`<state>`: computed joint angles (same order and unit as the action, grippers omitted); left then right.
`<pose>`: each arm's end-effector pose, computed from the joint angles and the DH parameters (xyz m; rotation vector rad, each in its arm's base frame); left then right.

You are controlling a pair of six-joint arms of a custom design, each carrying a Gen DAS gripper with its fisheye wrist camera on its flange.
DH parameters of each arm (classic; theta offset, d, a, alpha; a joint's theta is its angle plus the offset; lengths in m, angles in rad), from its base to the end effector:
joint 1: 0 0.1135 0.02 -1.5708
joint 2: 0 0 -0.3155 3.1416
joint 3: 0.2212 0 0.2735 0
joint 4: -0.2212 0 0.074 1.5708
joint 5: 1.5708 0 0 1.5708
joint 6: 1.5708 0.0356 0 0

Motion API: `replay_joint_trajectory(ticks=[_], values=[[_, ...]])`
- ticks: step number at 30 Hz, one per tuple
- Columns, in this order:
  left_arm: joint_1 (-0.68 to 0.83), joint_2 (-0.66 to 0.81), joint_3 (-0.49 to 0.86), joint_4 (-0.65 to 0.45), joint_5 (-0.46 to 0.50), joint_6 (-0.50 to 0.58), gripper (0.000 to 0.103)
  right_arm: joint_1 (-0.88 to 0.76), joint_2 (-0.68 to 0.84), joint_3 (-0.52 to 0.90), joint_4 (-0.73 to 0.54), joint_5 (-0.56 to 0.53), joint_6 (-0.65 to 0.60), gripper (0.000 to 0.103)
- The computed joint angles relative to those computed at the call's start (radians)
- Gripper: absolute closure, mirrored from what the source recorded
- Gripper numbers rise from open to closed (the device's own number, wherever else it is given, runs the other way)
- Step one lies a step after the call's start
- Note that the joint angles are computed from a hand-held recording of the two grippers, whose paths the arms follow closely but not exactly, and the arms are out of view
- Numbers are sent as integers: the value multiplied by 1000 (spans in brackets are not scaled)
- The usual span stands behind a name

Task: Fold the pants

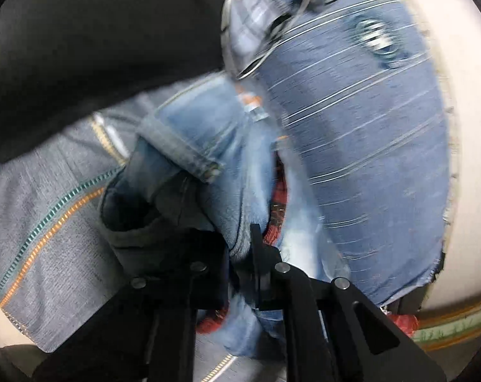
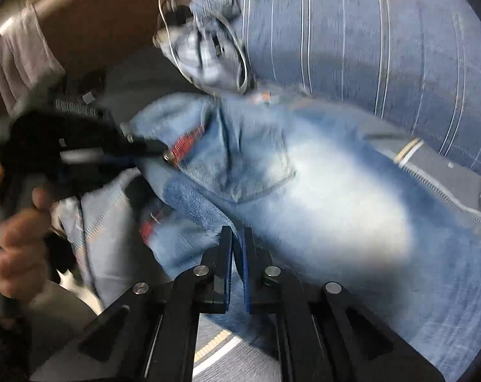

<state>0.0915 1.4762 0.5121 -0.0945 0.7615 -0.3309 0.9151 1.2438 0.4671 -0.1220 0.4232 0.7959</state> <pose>0.2418 -0.0025 0.1556 -0.2704 2.5227 -1.0817 0.1441 0.1633 0.1847 0.0365 2.3845 0.2920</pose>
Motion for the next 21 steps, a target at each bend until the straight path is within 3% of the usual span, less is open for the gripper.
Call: replay_joint_trajectory(ticks=[3,5,6,8,9,11,12,15,18,21], values=[[23,-54,-62,-26,-20,32,90,58,-103,19,-114,29,19,100],[7,24,-65,-32,-110,24,75,33,-60,7,-85,-68,4,99],[7,69,-50,-48,-120,11,55,23,3,-5,-49,-100,4,96],[69,140,-26,-67,-37,18,50,-19,110,-15,34,-165,5,92],[95,148,-15,-84,-4,38,47,-32,121,-34,87,-201,14,87],[125,141,-13,-98,23,61,37,-52,56,-75,161,-244,16,66],[138,120,-20,-102,2,64,27,-56,19,-91,181,-253,22,55],[186,82,-44,-88,29,64,24,-62,-102,-140,218,-276,82,53],[216,85,-52,-109,24,108,21,-84,-120,-160,218,-290,125,52],[180,198,-28,-50,33,27,23,-67,-106,-151,212,-274,147,52]])
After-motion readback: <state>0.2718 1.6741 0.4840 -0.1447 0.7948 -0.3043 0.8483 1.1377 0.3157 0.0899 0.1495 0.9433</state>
